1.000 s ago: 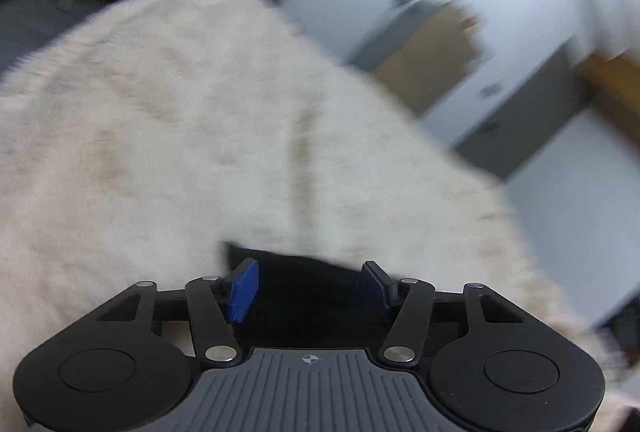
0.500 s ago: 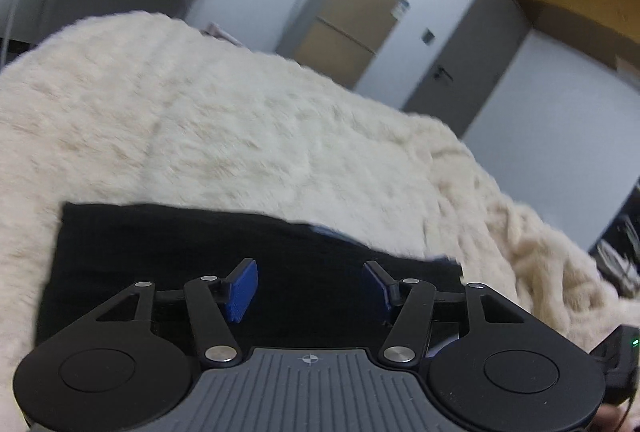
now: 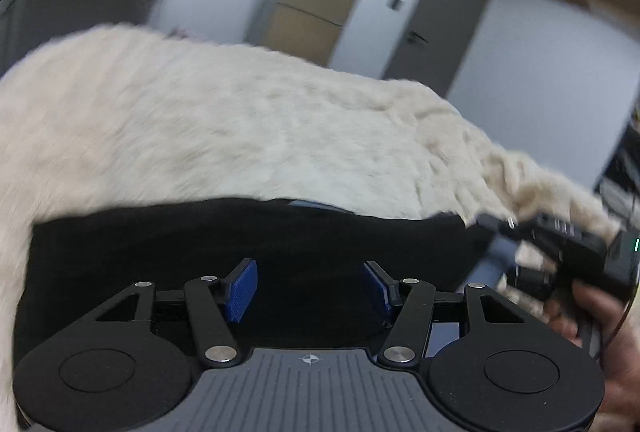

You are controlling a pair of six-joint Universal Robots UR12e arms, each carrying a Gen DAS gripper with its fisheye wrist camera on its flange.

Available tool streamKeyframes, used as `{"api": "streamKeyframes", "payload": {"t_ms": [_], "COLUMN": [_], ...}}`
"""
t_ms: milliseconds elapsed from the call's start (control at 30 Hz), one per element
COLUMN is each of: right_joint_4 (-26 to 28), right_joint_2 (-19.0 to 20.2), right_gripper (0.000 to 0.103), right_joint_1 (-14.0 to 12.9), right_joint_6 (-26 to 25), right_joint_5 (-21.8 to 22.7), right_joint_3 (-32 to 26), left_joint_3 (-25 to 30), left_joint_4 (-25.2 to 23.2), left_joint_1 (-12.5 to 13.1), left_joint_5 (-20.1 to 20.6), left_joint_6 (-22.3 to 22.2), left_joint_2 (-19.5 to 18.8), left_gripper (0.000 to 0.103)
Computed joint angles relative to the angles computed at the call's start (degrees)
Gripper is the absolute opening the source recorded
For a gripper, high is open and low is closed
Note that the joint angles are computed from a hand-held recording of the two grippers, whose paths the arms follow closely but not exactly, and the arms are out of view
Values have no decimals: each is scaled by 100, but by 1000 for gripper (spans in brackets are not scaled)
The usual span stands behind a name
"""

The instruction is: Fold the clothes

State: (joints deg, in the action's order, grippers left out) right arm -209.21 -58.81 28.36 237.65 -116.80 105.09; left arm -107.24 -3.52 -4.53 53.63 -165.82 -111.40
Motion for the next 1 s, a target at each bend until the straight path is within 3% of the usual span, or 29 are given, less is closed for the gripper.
{"api": "streamKeyframes", "payload": {"t_ms": [33,100,167,267,300,333,400,433,500,567,633,667,833,900,1000], "right_joint_4": [131,333,258,598,669,768,962,1022,956,845,680,593,301,248,254], "right_joint_2": [-9,-14,10,-19,-22,-17,-24,-43,-88,-131,-123,-115,5,51,137], "right_gripper": [47,47,51,52,46,30,11,11,10,10,10,10,10,10,10], "right_joint_1": [-20,-51,-49,-41,-48,-50,-35,-13,90,199,293,338,450,502,588], "right_joint_6": [275,811,839,504,519,529,496,439,-78,-680,-1228,-1500,-2386,-2647,-3079], "right_joint_5": [-26,-81,-115,-88,-44,-71,-168,-208,-377,-536,-652,-700,-667,-630,-528], "right_joint_3": [4,-1,-26,-78,-85,-117,-184,-208,-253,-303,-402,-457,-813,-960,-1202], "left_joint_3": [76,165,215,300,335,389,494,532,501,474,557,623,536,553,582], "left_joint_4": [-176,-366,-385,-504,-575,-712,-1087,-1234,-1029,-712,-902,-1079,-530,-585,-414], "left_joint_1": [-90,-168,-219,-245,-252,-270,-290,-283,-275,-203,-126,-37,192,191,247], "left_joint_5": [216,373,557,646,653,663,628,536,501,193,-185,-549,-1390,-1418,-1606], "left_joint_6": [221,416,346,175,147,209,307,325,154,-375,-882,-1419,-3078,-3239,-3877], "left_joint_2": [-20,-62,-91,-131,-145,-167,-190,-193,-188,-227,-308,-407,-600,-635,-726], "left_gripper": [28,26,26,26,28,32,45,50,50,50,50,49,51,51,51]}}
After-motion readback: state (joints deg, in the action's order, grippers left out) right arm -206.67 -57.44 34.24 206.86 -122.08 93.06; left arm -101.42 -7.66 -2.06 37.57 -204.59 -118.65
